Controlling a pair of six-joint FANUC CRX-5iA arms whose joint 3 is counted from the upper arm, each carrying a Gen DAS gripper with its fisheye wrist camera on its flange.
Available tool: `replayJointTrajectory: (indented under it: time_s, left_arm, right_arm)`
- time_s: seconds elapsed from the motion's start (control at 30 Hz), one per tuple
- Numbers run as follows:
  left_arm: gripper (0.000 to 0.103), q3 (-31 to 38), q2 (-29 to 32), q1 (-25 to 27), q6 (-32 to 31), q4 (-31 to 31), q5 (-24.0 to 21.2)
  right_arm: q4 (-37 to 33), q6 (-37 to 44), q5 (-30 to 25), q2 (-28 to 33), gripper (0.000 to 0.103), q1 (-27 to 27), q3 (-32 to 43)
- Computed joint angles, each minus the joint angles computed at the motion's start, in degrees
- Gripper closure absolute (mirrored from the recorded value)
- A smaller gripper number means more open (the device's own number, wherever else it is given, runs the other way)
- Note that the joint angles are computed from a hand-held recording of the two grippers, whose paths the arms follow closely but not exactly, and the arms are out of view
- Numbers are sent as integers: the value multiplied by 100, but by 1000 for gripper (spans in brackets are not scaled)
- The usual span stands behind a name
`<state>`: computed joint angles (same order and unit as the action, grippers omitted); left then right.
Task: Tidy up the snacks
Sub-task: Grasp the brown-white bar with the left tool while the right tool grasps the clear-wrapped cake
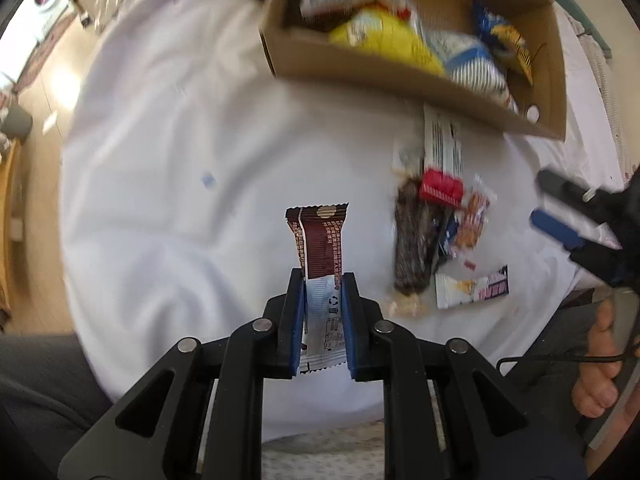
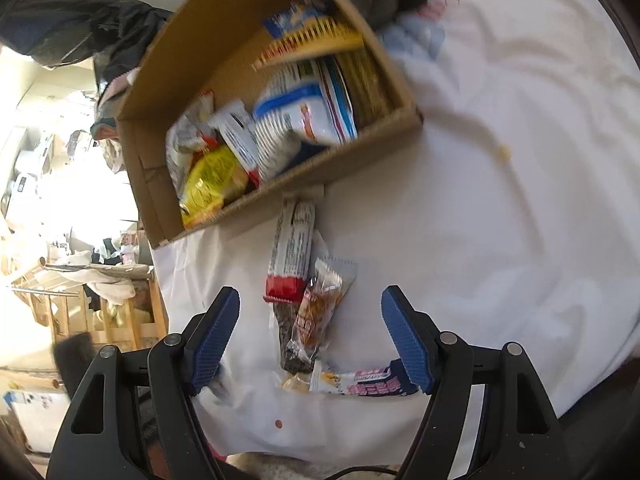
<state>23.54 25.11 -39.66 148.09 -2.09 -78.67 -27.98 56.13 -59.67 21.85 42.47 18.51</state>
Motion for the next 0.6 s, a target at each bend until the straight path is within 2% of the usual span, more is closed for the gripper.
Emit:
replayJointTrajectory:
  time_s: [0.13, 0.2, 0.27, 0.3, 0.33, 0.4, 0.43, 0.47, 0.5, 0.53, 0.6]
  left_arm:
    - [89, 293, 65, -24, -193, -292, -256]
    - [89, 242, 13, 4, -222, -371, -235]
    - [89, 210, 26, -11, -82, -409, -103]
    - [89, 5, -63, 18, -28, -414, 46]
    - [89, -79, -80, 37, 57, -396, 127]
    - [89, -197, -118, 102, 97, -283, 292]
    - [89, -137, -90, 93, 36, -313, 273]
    - [89, -4, -30, 57, -40, -396, 182]
    - [89, 6, -27, 62, -93, -414, 195]
    - [89, -18, -42, 60, -80, -386, 257]
    - [89, -108, -105, 66, -1, -332, 383]
  right_arm:
    - [-89, -2, -378, 255, 27, 38, 270]
    - [-36, -31, -519, 366, 28, 99, 379]
    - [40, 12, -667, 484, 38, 172, 509]
    - [70, 37, -717, 531, 49, 206, 564]
    - [96, 86, -818, 602, 52, 239, 655]
    - [108, 124, -1063, 771, 53, 286, 837]
    - [83, 110, -1108, 813, 59, 288, 865]
    - [101, 120, -1143, 840, 68, 307, 882]
    - [229, 155, -1193, 874, 86, 361, 934]
    - [517, 272, -1282, 898, 87, 468, 984]
    - [566, 475, -1205, 795, 87, 464, 913]
